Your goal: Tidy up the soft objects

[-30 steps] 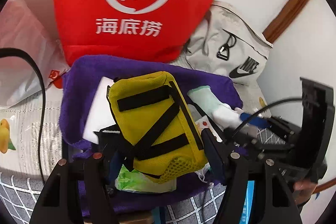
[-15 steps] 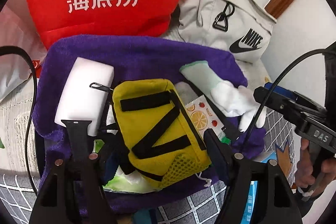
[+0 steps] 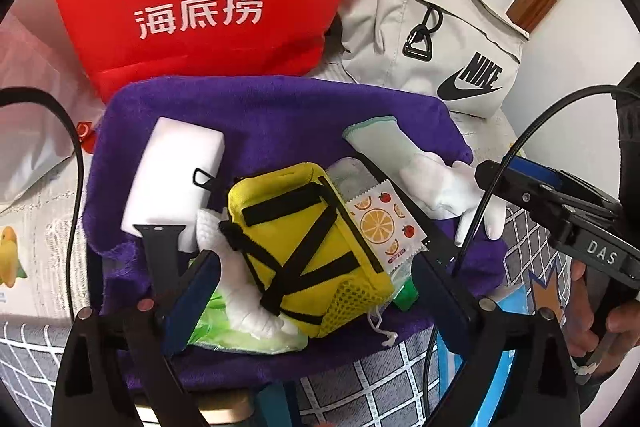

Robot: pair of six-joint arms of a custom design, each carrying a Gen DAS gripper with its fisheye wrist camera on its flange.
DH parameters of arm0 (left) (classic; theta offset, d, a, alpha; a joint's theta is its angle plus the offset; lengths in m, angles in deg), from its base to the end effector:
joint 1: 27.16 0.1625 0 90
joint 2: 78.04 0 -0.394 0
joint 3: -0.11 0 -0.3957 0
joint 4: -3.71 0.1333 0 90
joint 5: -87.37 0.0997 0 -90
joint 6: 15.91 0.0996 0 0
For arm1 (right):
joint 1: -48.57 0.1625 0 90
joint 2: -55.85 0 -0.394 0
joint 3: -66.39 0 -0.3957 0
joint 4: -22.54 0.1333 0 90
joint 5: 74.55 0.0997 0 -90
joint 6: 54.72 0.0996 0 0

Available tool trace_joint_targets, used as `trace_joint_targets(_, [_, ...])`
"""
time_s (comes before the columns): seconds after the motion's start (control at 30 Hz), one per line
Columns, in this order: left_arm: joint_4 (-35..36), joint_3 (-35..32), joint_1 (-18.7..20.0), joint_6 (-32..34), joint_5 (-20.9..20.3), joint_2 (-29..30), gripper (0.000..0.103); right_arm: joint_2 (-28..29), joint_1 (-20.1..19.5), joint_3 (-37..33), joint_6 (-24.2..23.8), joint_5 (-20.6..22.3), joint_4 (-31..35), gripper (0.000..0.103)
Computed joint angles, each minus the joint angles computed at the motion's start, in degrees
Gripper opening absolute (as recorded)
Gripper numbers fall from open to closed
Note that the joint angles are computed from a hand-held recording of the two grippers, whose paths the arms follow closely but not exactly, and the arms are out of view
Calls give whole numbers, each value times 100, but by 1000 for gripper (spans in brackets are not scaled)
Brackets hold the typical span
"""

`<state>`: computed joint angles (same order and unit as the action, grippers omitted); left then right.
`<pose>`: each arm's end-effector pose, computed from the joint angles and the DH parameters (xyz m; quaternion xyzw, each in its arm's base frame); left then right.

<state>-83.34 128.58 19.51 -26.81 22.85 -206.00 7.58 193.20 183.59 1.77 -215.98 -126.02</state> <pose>-0.0416 -0.3009 0.3739 0.2786 0.9343 -0.0743 0.2096 0.4328 -0.2393 0.0083 0.0246 -0.8978 0.3103 0.3115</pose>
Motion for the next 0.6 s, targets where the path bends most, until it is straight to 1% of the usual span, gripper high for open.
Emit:
trace_joint_targets(0.07, [151, -55, -67, -104, 73, -28, 97, -11, 0, 5, 55, 13, 20, 69])
trace_joint_targets(0.13, [369, -118, -187, -230, 204, -82, 97, 1, 28, -46, 131, 13, 142, 76])
trace_joint_targets(0.17, [476, -154, -257, -320, 273, -111, 97, 22, 60, -96, 167, -11, 232, 82])
trace_joint_targets(0.2, [609, -210, -337, -435, 338, -130, 97, 37, 88, -137, 198, -34, 311, 85])
trace_joint_targets(0.23, [719, -255, -408, -522, 383, -151, 97, 59, 121, -188, 207, -53, 371, 87])
trace_joint_targets(0.3, [958, -298, -617, -743, 503, -323, 101, 70, 179, -212, 197, 19, 317, 90])
trace_joint_targets(0.33, [1124, -304, -737, -863, 579, -416, 103, 64, 232, -223, 296, 67, 359, 90])
trace_joint_targets(0.37, [1468, -321, -951, -1053, 730, -540, 103, 68, 295, -239, 385, 69, 406, 92])
trace_joint_targets(0.4, [1739, -343, -1119, -1192, 835, -622, 103, 79, 368, -258, 490, 50, 471, 96])
trace_joint_targets(0.47, [2386, -437, -1535, -1571, 960, -860, 103, 109, 545, -342, 754, -11, 784, 99])
trace_joint_targets(0.53, [3017, -610, -1954, -2026, 886, -1118, 103, 162, 759, -548, 1198, -117, 1495, 101])
trace_joint_targets(0.6, [3719, -818, -2492, -2671, 735, -1410, 103, 203, 956, -708, 1586, -136, 2000, 102])
